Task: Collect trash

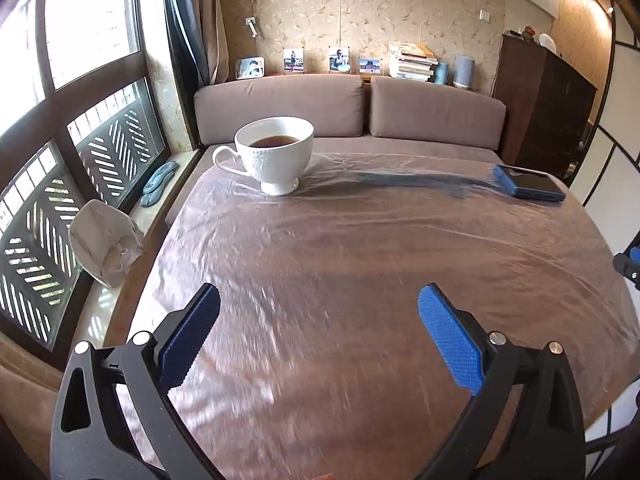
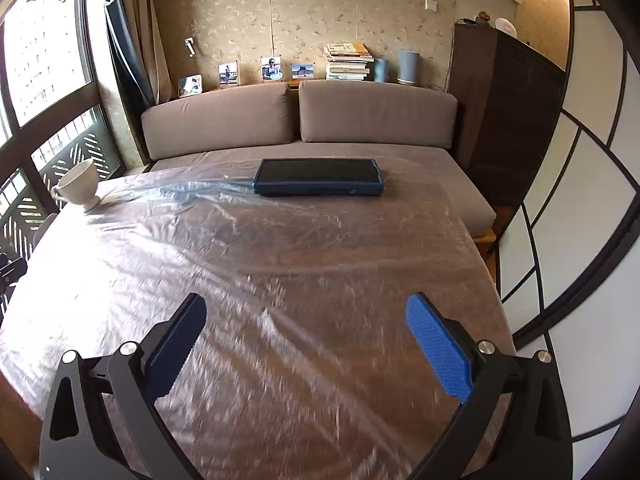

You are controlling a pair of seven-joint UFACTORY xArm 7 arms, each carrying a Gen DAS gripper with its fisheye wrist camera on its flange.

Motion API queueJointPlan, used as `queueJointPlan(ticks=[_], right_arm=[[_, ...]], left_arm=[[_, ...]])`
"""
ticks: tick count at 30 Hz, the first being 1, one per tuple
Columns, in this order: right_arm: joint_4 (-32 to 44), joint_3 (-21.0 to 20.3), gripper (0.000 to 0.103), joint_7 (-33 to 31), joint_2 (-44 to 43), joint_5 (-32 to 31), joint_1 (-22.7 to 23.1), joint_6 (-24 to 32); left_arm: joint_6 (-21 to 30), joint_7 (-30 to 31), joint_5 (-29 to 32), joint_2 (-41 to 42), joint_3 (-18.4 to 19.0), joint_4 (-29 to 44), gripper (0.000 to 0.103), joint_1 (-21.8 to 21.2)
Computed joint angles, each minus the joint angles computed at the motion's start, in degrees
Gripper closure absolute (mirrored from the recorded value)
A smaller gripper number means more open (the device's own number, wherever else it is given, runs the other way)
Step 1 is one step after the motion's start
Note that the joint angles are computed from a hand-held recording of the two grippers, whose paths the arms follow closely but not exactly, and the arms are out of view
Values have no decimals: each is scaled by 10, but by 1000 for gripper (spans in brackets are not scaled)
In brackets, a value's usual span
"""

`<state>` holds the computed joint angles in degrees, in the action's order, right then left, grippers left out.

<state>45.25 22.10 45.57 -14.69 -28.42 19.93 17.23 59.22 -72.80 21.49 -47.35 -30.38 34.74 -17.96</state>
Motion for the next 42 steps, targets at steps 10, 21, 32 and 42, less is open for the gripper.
queueJointPlan(ticks=[10,21,32,42], right_arm=[[127,-55,5,-12,164,-61,7,24],[149,-131,5,-99,212,29,24,-16],[172,-147,4,-124,234,36,51,31],[161,-146,4,-116,226,30,52,28]], left_arm=[[-82,9,17,49,64,-36,3,54],[-112,26,28,72,86,-51,3,78],[-118,40,8,92,104,-49,1,75],[-116,39,6,94,100,-47,1,76]])
